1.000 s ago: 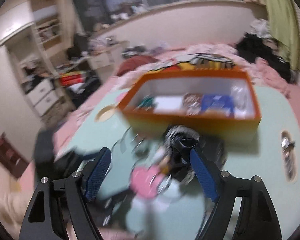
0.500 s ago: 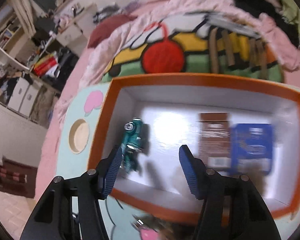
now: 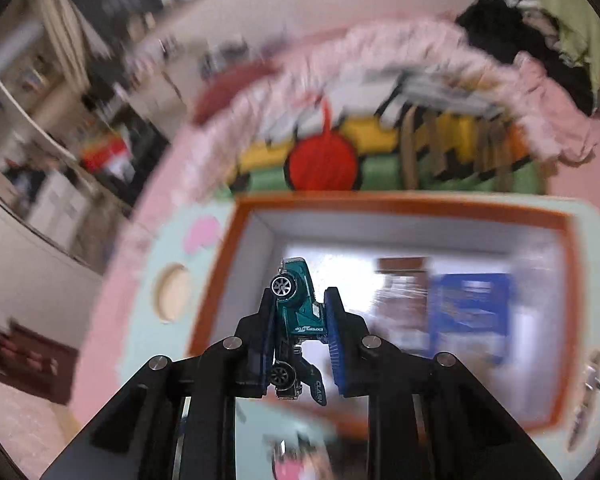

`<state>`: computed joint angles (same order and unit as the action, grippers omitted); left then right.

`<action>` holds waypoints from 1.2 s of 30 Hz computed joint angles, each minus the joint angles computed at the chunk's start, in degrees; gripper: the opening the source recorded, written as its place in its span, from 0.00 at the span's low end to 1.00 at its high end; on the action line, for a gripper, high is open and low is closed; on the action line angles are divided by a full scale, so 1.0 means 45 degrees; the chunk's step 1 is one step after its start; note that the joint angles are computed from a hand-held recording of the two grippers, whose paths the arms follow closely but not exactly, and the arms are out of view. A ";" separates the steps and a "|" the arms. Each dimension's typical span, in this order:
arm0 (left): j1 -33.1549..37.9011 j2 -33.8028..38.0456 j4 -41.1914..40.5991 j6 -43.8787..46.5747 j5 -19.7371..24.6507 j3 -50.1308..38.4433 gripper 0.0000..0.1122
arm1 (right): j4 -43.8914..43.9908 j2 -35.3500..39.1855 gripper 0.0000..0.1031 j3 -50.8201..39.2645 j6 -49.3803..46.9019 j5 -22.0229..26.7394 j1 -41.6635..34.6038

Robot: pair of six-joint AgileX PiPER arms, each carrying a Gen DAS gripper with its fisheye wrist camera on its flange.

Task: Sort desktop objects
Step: 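Place the teal car on the table beside the black pouch, right gripper, then reach into the box and grasp the brown card box, left gripper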

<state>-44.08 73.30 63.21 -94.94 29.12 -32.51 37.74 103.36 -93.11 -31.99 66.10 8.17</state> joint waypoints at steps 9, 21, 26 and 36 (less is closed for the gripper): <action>-0.0162 0.0363 -0.0223 0.0176 0.0432 -0.0321 0.91 | 0.1033 -0.3848 0.22 0.6453 -0.5423 -0.1635 -0.4753; -0.0325 0.0450 -0.0254 0.0059 0.0640 -0.0408 0.91 | 0.3474 -0.3479 0.60 0.8647 -0.6605 -0.5136 -0.3682; -0.0322 0.0461 -0.0303 0.0102 0.0703 -0.0428 0.91 | 0.4322 -0.6182 0.63 1.1507 -0.9312 -0.5621 -0.4647; -0.0564 0.0752 -0.0861 0.0654 0.1317 -0.0801 0.91 | 0.4229 -0.6387 0.89 1.3278 -1.1080 -0.7798 -0.3633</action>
<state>-46.62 76.68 59.34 -92.00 35.05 -36.11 56.77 74.62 -33.36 -81.85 31.01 -8.18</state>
